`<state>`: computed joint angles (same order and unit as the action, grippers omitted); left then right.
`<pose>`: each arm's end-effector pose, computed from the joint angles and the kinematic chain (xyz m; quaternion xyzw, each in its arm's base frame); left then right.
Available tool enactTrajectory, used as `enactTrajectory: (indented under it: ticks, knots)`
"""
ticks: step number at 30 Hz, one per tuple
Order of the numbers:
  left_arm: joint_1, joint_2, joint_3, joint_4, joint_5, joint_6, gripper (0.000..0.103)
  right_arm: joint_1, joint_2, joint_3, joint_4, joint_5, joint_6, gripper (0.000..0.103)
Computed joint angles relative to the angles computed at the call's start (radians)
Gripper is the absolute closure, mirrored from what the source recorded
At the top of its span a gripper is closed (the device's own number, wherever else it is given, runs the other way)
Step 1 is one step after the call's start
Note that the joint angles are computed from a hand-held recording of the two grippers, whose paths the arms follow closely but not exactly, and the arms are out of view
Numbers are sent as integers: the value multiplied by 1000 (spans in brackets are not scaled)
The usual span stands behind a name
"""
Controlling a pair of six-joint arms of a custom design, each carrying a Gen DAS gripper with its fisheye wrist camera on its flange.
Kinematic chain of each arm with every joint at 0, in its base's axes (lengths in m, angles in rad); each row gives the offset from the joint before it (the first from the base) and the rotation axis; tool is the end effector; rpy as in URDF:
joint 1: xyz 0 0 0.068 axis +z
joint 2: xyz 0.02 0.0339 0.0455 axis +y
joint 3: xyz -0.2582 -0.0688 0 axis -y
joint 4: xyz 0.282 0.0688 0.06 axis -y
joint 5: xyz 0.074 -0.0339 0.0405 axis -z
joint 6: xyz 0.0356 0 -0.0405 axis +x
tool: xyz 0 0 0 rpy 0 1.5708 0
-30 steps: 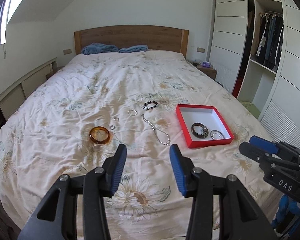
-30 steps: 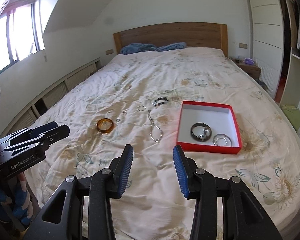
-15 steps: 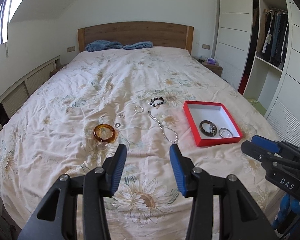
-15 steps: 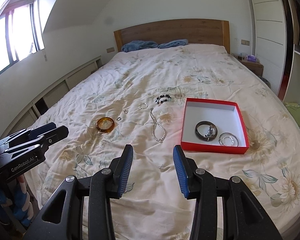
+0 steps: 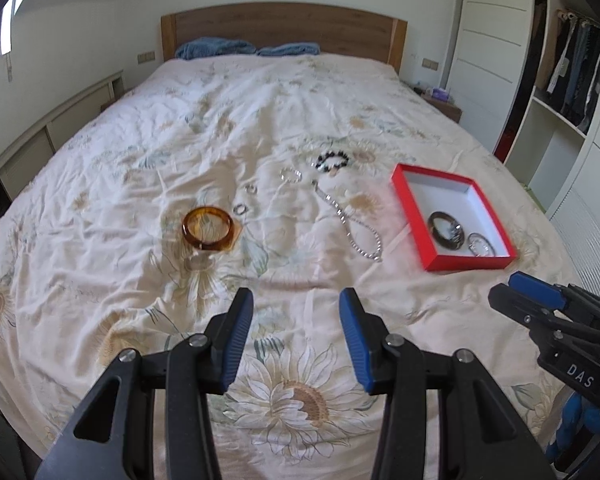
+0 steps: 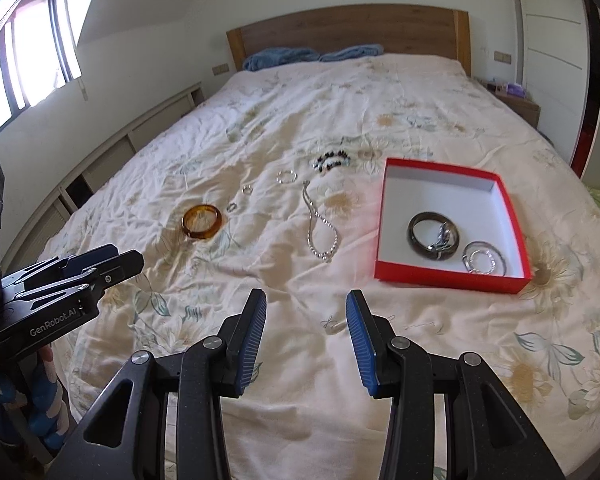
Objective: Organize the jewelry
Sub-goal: 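Reach the left tool to the amber bangle and close on it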
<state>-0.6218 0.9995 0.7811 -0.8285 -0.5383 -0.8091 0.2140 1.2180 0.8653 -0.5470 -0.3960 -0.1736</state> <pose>0.1903 -0.1139 0.2376 -0.1556 0.9206 0.0301 0.3569 0.2732 0.0734 0.2310 -0.2419 0.8960 0.1922 0.3190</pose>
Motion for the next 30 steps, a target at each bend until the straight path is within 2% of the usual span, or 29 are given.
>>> enactTrajectory:
  ticks: [14,20,30]
  knots:
    - [234,146,-67,187,188,113,60,73,288,121,75,18,2,61]
    - [380,206,-91,267,276,162,60,98,423,202,92,15,8,61]
    - [651,375,-47,387,359,254,60,146,691,451,83,10,45,61]
